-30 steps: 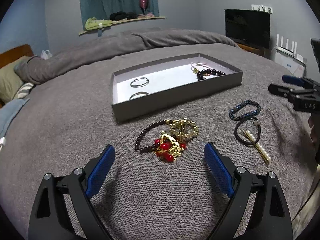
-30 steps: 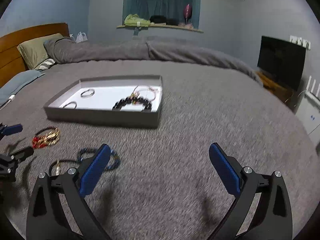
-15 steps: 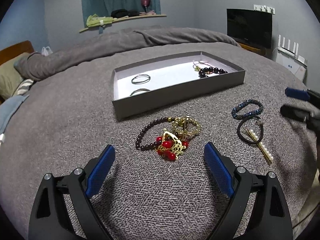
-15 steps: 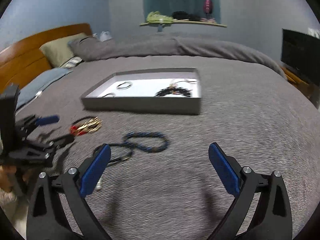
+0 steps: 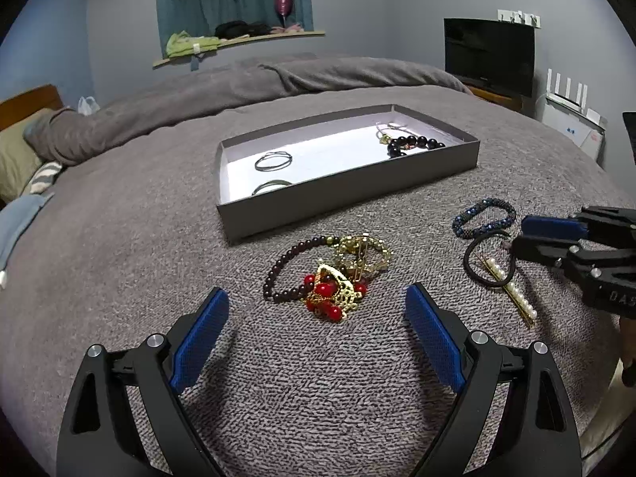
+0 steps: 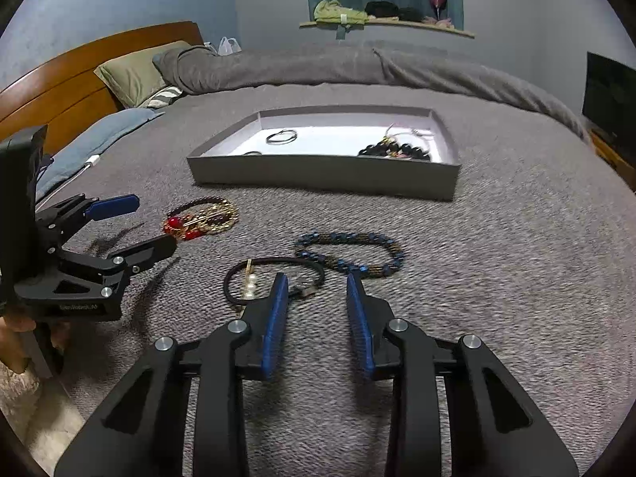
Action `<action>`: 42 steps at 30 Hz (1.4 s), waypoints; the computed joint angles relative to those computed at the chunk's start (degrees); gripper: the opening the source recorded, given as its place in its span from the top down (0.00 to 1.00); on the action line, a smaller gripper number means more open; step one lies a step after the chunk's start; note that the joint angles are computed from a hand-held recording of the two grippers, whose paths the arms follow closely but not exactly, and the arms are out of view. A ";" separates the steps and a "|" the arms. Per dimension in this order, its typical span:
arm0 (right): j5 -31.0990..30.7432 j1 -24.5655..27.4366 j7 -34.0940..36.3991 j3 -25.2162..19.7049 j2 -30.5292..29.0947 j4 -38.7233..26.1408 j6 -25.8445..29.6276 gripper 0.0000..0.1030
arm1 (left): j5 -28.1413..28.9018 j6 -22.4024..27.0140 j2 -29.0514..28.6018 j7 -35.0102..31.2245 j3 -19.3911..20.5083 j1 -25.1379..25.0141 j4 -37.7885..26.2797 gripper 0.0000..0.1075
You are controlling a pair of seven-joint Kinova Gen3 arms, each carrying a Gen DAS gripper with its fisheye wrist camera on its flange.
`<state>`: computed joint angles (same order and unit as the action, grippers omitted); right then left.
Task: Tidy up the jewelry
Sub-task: 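Grasp the black cord bracelet with the right tool while the left tool grasps the red-gold jewelry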
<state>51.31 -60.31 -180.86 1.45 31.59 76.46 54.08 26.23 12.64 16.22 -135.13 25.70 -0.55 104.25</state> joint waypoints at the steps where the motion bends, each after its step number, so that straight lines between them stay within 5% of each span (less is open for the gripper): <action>1: -0.82 0.61 0.68 -0.39 0.42 -0.67 -0.19 0.70 | 0.05 0.01 0.00 -0.06 0.03 -0.06 0.00 0.16; 4: -2.30 1.22 1.63 -0.25 1.28 -1.90 -0.37 0.70 | 0.30 0.03 0.05 -0.22 0.06 -0.25 -0.03 0.16; 8: -1.48 0.24 0.99 0.90 1.27 -1.66 -0.81 0.92 | -0.08 0.57 0.31 0.47 -0.91 0.54 -0.62 0.17; 12: 2.59 -1.56 -3.04 2.36 0.15 0.62 -1.84 0.92 | 0.82 1.51 0.66 -0.66 0.00 -0.52 -1.20 0.20; 21: 10.38 -2.01 -9.27 0.37 -1.35 2.66 1.61 0.94 | 0.44 7.45 2.13 -0.09 -3.81 2.78 -4.55 0.54; 30: 10.28 -1.07 -8.83 -0.76 -1.07 2.31 1.52 0.94 | 2.96 13.43 4.92 1.02 -6.28 3.59 -8.80 0.55; 31: 10.24 -1.04 -8.76 -0.79 -1.04 2.27 1.52 0.94 | 3.29 13.78 5.05 0.80 -6.33 3.53 -8.97 0.61; 37: 11.04 -1.71 -9.39 -0.52 -0.96 2.35 2.60 0.94 | 4.30 11.30 3.44 -1.63 -6.34 3.94 -6.70 0.76; 42: 12.67 -2.11 -10.75 -0.60 -1.26 3.14 3.13 0.94 | 4.49 8.18 1.72 -2.70 -6.05 3.99 -4.56 0.77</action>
<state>63.99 -62.42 -191.61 0.85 30.33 79.60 57.21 30.72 20.82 17.94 -137.84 19.65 3.44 99.70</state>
